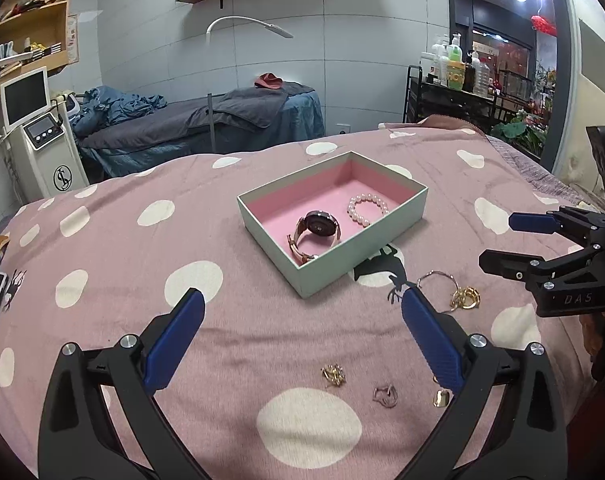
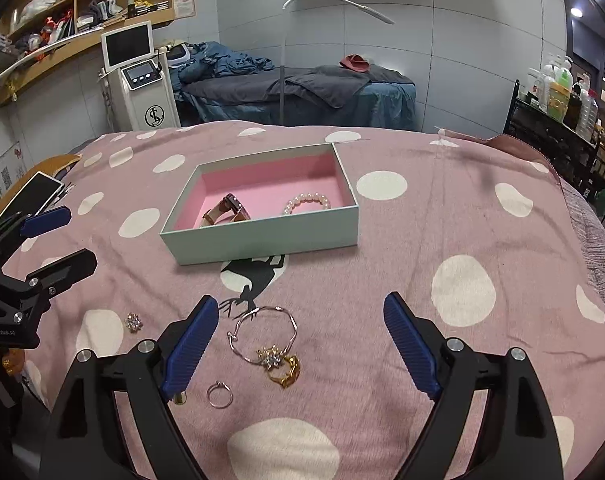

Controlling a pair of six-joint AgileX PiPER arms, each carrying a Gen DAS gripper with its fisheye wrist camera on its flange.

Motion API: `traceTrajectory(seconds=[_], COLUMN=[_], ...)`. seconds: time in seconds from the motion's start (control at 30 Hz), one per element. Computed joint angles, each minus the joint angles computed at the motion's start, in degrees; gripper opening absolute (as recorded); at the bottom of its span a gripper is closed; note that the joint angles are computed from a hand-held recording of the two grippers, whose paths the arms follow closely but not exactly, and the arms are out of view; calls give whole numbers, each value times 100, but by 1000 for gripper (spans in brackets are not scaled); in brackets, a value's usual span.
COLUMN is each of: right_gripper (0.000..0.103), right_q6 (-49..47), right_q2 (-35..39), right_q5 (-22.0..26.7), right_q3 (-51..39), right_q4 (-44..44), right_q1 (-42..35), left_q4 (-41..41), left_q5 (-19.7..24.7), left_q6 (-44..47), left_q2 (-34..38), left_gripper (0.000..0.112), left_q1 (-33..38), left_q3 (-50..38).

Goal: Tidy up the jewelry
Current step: 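Withdraw both tools from the box toward the remaining jewelry, then grasp a silver stone ring with the left tool while the right tool grasps a small silver ring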

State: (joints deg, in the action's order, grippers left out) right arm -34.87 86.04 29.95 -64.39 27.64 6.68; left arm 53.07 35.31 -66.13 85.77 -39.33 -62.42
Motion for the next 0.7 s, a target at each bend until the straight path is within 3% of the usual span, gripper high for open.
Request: traceTrajectory(seconds=[0.33, 0.57, 0.7], right_gripper=[83, 83, 79], right_q6=[-676, -1365, -1523], right_q2=[-666, -953, -1100], right_q5=[-416, -175, -110], right_q3=[1029, 1540, 1746], right_q4=[395, 908, 915], right_q1=[49, -208, -205], left_q4=[705, 736, 649], left_q5=[242, 204, 21], left_q6=[-1314, -1708, -1744], left_q2=[-384, -589, -650], left_gripper=[97, 97, 87], left_q1=[-607, -858, -908], left_q3=[913, 1405, 1590])
